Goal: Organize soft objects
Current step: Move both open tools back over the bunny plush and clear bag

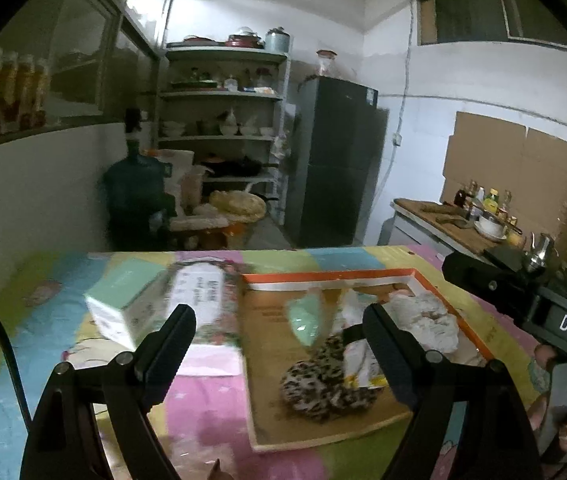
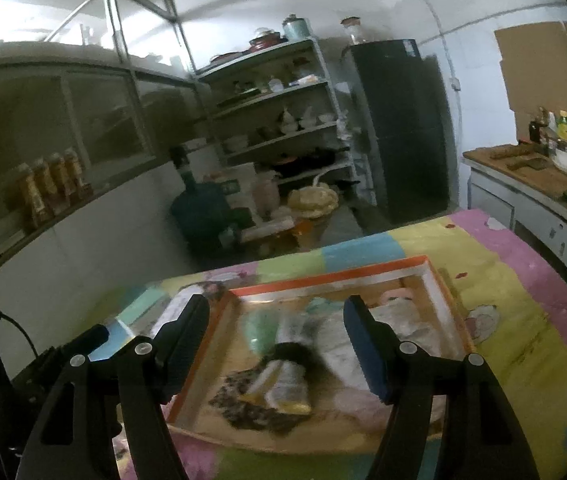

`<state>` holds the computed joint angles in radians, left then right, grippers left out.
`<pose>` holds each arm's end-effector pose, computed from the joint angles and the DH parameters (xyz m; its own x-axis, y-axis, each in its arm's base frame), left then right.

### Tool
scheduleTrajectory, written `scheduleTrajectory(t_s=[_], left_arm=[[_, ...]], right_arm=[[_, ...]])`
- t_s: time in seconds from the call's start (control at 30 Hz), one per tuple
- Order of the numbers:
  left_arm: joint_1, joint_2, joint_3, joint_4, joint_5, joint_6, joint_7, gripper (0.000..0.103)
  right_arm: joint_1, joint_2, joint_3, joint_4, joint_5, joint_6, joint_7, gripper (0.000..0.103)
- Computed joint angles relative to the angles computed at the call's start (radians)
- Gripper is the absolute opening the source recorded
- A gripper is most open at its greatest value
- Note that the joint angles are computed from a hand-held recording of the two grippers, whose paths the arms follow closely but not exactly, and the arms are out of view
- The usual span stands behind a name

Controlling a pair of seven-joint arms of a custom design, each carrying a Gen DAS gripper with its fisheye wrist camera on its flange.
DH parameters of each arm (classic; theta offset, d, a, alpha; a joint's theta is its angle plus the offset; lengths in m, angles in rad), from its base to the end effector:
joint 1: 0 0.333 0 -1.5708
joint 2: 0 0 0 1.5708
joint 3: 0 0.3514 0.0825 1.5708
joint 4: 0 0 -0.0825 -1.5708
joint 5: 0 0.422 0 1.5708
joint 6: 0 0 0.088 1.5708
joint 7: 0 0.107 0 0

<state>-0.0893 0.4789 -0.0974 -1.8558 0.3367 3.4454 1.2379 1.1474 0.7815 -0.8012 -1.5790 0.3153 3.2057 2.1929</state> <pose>0.7099 -0.1618 0.4042 -0.2553 -0.9618 0.0990 -0.4593 0.0305 -0.8877 0.6835 0.4059 0.4192 0.0450 -0.9569 -0.2870 -0.4727 0.2327 -0.8499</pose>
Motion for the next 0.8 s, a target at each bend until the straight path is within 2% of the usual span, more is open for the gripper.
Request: scheduleTrajectory(t_s=[0.2, 0.57, 0.7, 0.8], left_arm=[[-0.015, -0.056, 0.057, -0.087, -0.044, 0.062, 0.027, 0.085], [0.084, -0.122, 0.049, -0.212, -0.048, 0.154, 0.028, 0.085], [0.111, -0.128, 0.060, -0.240, -0.064, 0.185, 0.027, 0.085], [0.156, -0.125, 0.051, -0.248, -0.035, 0.192, -0.003, 0.085]], right_arm=[[0.042, 0.026, -0.021, 0.034, -0.011, -0.015, 0.022, 0.071], [0.095, 0.085, -0.042, 0.114, -0.077, -0.051, 0.111, 0.072], [0.087, 0.105, -0.013, 0.151, -0.112, -0.063, 0.139, 0.072], [0.046, 0.117, 0.052, 0.199, -0.147, -0.081, 0.147, 0.072]])
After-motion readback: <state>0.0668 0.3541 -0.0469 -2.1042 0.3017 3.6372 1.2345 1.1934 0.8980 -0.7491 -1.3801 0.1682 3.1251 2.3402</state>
